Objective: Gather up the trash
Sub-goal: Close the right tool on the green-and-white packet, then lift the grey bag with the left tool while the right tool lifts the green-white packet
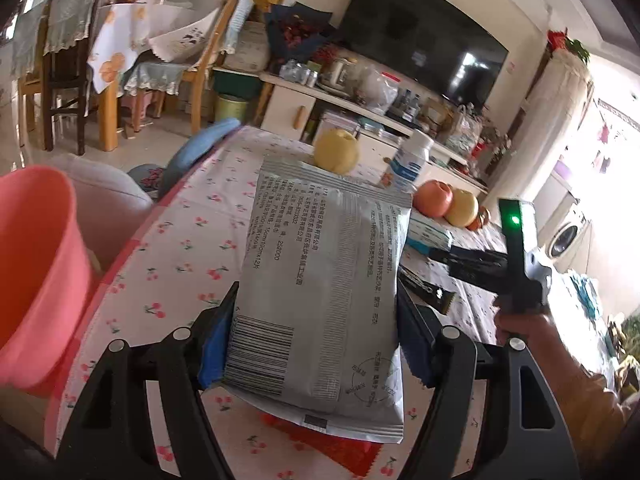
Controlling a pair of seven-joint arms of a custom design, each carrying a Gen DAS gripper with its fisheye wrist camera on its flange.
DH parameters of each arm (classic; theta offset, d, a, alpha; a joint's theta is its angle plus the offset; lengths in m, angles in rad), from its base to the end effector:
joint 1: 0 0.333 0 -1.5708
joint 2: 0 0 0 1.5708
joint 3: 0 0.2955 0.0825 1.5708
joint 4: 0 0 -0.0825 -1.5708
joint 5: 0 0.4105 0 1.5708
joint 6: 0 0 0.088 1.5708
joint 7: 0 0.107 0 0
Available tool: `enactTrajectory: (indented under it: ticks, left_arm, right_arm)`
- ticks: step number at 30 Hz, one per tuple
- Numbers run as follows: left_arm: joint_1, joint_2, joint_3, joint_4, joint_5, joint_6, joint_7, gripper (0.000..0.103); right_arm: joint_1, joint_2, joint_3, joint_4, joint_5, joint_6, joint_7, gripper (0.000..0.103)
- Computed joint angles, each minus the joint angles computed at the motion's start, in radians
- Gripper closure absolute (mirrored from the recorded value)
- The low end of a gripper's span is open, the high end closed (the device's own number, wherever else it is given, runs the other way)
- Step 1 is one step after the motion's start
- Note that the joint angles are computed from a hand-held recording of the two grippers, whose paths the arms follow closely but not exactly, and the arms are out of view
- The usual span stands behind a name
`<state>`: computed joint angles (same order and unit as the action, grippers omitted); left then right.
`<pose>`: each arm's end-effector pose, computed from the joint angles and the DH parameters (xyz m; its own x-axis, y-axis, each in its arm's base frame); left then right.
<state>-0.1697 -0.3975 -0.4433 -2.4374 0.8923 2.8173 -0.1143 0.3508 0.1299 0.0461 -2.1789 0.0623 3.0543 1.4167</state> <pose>0.3836 -0.3266 0.4687 0.1065 -0.9392 0.3264 -0.5839 -0.3248 -0.7441 0.5706 0.2333 0.3812 0.4503 -0.8913 0.0524 -0.6404 -0.3634 -0.6766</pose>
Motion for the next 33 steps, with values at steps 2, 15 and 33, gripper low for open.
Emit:
enactTrajectory:
  ticks: [2,15,33]
  left_arm:
    - [0.003,-0.011,0.001,-0.005,0.001,-0.015,-0.001,0.032]
    - [-0.008,-0.065,0.001,-0.026,0.001,-0.096,0.021,0.031]
    - [-0.007,-0.103,0.000,-0.048,-0.020,-0.084,0.064,0.031]
  right_arm:
    - [-0.001,-0.018,0.004,-0.022,0.010,0.020,0.002,0.071]
    - [-0.019,-0.129,0.011,-0.142,-0.228,0.077,0.226,0.099]
    - [-0.044,-0.370,0.118,-0.342,0.007,0.149,0.082,0.100]
